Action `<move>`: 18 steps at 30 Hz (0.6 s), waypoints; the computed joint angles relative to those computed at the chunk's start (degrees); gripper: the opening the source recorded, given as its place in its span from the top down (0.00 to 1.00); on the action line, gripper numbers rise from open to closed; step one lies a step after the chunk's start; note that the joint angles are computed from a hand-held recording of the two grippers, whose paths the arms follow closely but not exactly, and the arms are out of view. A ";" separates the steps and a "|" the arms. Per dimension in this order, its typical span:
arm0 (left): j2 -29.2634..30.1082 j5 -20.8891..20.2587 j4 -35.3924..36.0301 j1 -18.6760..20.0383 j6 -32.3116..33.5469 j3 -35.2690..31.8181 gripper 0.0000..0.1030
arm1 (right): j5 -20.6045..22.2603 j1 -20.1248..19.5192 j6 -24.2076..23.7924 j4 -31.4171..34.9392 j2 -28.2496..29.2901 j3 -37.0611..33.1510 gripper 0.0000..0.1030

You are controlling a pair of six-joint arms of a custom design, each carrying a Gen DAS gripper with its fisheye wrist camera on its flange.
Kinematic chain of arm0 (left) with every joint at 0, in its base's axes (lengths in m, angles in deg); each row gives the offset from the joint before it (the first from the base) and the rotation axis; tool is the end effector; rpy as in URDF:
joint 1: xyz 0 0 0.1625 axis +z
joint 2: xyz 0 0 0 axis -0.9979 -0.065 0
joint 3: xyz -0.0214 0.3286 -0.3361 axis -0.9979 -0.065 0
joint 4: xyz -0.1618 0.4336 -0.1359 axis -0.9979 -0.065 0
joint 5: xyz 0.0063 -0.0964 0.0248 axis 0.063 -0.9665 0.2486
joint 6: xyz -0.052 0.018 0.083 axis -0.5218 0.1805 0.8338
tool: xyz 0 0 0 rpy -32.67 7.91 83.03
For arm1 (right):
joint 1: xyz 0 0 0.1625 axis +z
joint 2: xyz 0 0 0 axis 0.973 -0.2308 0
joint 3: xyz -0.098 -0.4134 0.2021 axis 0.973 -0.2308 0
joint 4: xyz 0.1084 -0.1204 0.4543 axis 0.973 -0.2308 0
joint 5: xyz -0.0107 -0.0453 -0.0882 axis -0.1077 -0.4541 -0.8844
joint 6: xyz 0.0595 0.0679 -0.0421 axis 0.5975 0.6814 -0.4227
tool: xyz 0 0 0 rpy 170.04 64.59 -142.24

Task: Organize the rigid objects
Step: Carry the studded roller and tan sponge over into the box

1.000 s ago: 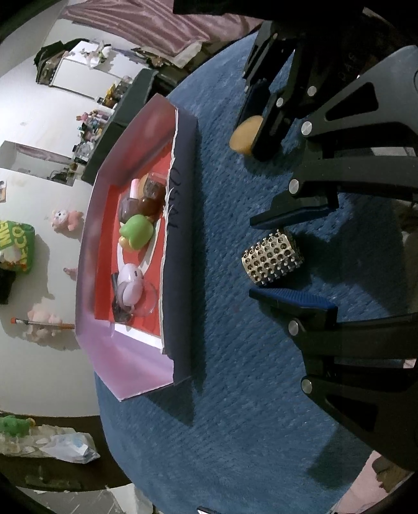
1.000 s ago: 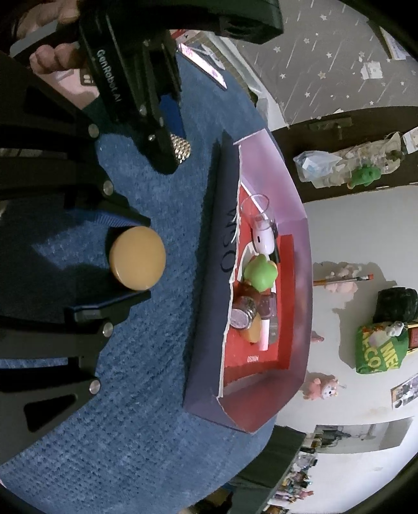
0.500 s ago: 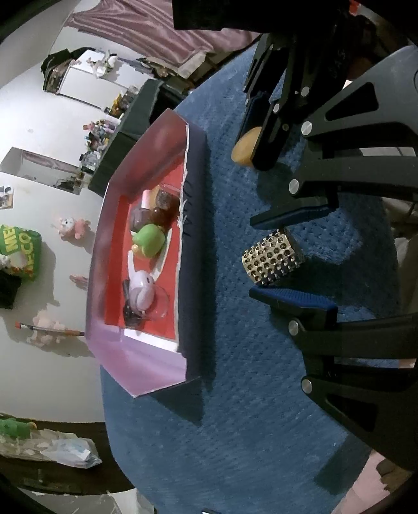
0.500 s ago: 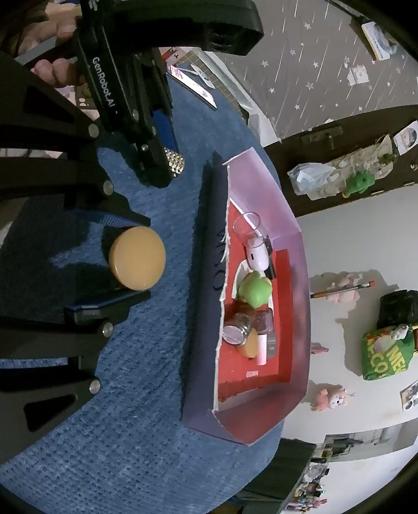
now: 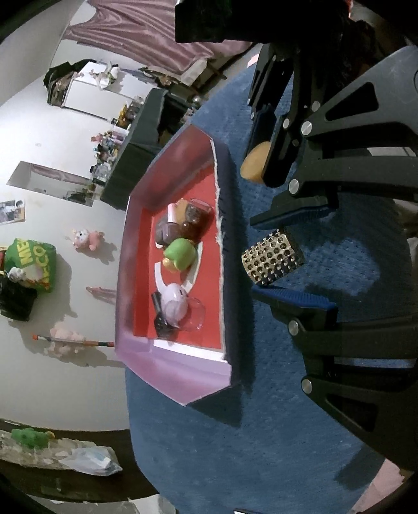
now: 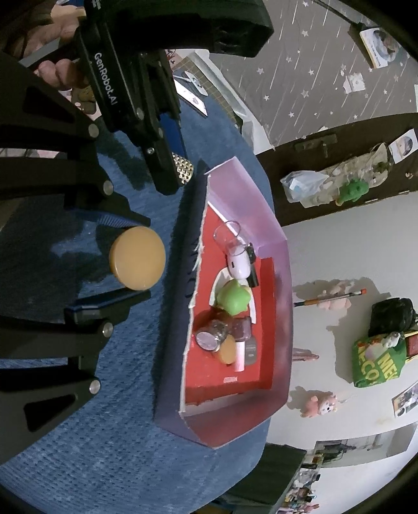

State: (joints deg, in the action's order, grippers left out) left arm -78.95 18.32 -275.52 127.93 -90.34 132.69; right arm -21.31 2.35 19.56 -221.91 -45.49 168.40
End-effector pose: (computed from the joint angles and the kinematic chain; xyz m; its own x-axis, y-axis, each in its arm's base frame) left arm -0.3577 -0.5971 -0.0287 -0.8244 0.1248 -0.5521 0.4946 0.6330 -0.5956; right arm 0.0183 -0.6397 0.2632 -0.7143 -0.5378 0.4477 -0.6980 0.5927 -0.4018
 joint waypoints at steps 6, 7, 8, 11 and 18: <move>0.12 -0.77 -0.17 0.35 1.69 -1.11 0.67 | 0.51 0.47 0.02 1.02 0.15 -1.01 0.61; 0.14 -0.76 -0.22 0.33 1.89 -1.25 0.67 | 0.64 0.49 0.05 1.28 0.13 -1.16 0.62; 0.15 -0.81 -0.36 0.38 2.30 -1.49 0.67 | 0.71 0.57 0.10 1.57 0.18 -1.41 0.62; 0.25 -0.44 -0.73 0.43 3.47 -2.12 0.67 | 1.02 0.79 -0.03 1.42 0.26 -1.79 0.62; 0.37 -0.47 -0.93 0.81 5.15 -3.20 0.67 | 1.73 1.04 0.76 1.49 0.75 -3.00 0.62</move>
